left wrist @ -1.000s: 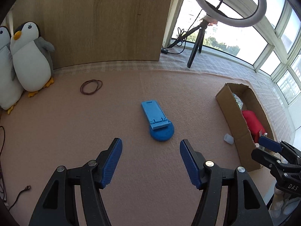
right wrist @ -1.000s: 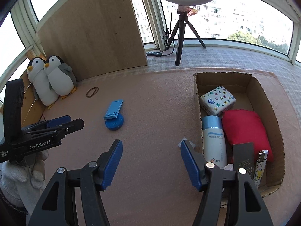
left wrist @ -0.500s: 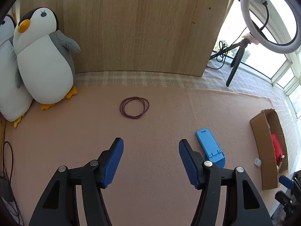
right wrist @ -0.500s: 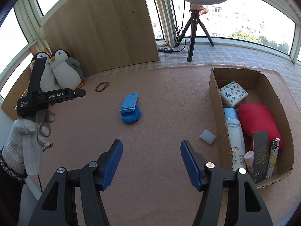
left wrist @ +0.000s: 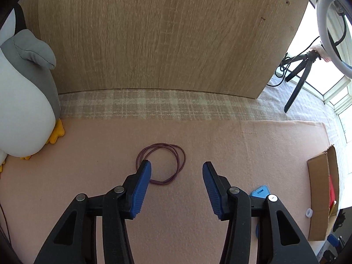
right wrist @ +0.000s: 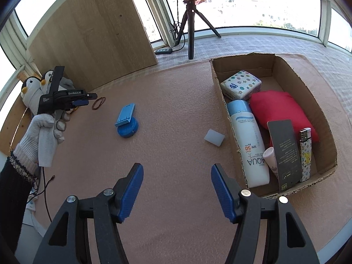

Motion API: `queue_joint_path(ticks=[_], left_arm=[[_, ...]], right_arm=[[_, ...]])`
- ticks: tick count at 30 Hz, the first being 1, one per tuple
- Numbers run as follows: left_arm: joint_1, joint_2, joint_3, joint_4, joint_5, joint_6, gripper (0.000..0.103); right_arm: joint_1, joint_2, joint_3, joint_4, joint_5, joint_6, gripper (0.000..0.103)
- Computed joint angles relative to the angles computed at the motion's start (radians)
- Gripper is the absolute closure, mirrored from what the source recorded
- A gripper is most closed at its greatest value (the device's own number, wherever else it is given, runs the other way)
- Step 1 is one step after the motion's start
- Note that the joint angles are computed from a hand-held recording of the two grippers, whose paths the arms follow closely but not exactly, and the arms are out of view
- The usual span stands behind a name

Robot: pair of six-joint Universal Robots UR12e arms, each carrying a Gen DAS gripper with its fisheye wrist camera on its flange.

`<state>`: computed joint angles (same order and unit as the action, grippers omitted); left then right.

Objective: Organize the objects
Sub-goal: 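Move the left tool to the dark rubber band on the floor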

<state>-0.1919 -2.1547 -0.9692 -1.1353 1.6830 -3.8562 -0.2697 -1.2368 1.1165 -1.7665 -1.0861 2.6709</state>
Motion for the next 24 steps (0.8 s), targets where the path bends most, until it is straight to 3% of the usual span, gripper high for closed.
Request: queue_joint_path(ticks=[10,24], left_arm=[[0.002,-0.041,0.050,-0.062,-0.031,0.054,0.051],[-0.019,0.010,-0.046,-0.008,-0.083,0.122,0.053]], right_arm=[[0.000,0.019,-0.031,0.017,-0.009,0.023,0.043],[0.013,0.034,-0.055,0.052,0.010,0.012,0.043]])
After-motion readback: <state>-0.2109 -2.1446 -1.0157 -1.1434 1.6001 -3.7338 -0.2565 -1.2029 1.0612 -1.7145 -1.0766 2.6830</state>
